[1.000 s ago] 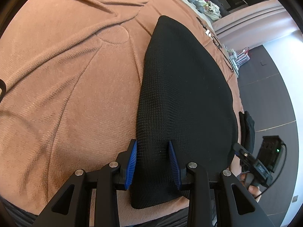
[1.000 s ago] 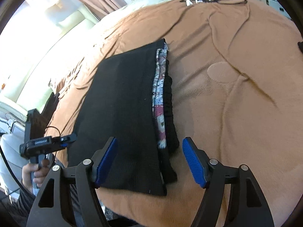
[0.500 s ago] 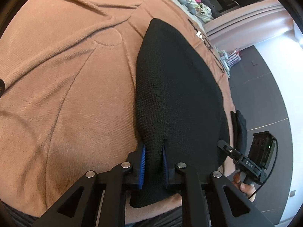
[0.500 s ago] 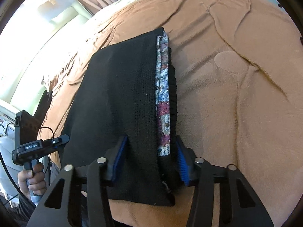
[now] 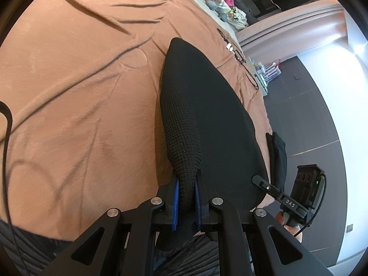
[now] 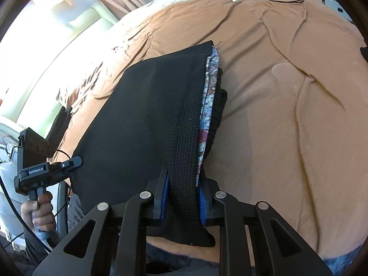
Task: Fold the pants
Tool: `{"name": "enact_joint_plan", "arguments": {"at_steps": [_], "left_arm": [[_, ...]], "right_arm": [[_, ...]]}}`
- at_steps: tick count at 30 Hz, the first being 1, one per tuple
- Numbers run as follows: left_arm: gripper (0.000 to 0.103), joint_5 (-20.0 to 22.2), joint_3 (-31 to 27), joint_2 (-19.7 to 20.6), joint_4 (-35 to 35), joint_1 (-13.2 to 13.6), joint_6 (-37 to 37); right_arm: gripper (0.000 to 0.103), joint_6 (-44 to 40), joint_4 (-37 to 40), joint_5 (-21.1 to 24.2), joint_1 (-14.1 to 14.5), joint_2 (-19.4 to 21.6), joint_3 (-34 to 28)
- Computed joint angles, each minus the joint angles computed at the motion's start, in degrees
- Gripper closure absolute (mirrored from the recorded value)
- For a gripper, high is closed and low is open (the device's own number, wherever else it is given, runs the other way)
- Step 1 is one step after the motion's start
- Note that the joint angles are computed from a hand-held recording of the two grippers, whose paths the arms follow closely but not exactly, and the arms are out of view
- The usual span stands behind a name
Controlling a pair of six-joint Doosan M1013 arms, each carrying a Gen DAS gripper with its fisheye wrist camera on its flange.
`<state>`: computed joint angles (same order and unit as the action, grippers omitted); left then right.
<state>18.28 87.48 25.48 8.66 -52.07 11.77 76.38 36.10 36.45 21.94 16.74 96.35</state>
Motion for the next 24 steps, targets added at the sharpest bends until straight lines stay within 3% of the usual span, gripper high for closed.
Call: {"name": "enact_joint_plan", "arguments": {"at_steps": [10,15,18,20,24], "left_arm": [[0.091,0.5,2.2,-1.7,0.3,0.1,-0.6],[0.090,2.6,2.3,-1.9,-5.5,0.8,5.6],[0.087,5.1,1.3,-1.3,-6.3,0.9,7.6],[0.071,6.6,0.5,-1.0,-5.6,0.9,8.1],[0.053,6.3,0.6,-1.0,-3.4,1.2,6.0]], "right_arm": [[0.085,-1.3,3.9,1.4,0.7,-0.3,0.7],[0.085,-2.2,4.6,1.9,0.9,-0.2,1.1],[0.079,0.4,1.6,3.0,0.9,0.4,0.2],[0.074,-0.3,2.0,3.4,0.6,0.4,0.1],[0.041,-4.9,6.4,2.4,-0.4,-0.2,0.9]]}}
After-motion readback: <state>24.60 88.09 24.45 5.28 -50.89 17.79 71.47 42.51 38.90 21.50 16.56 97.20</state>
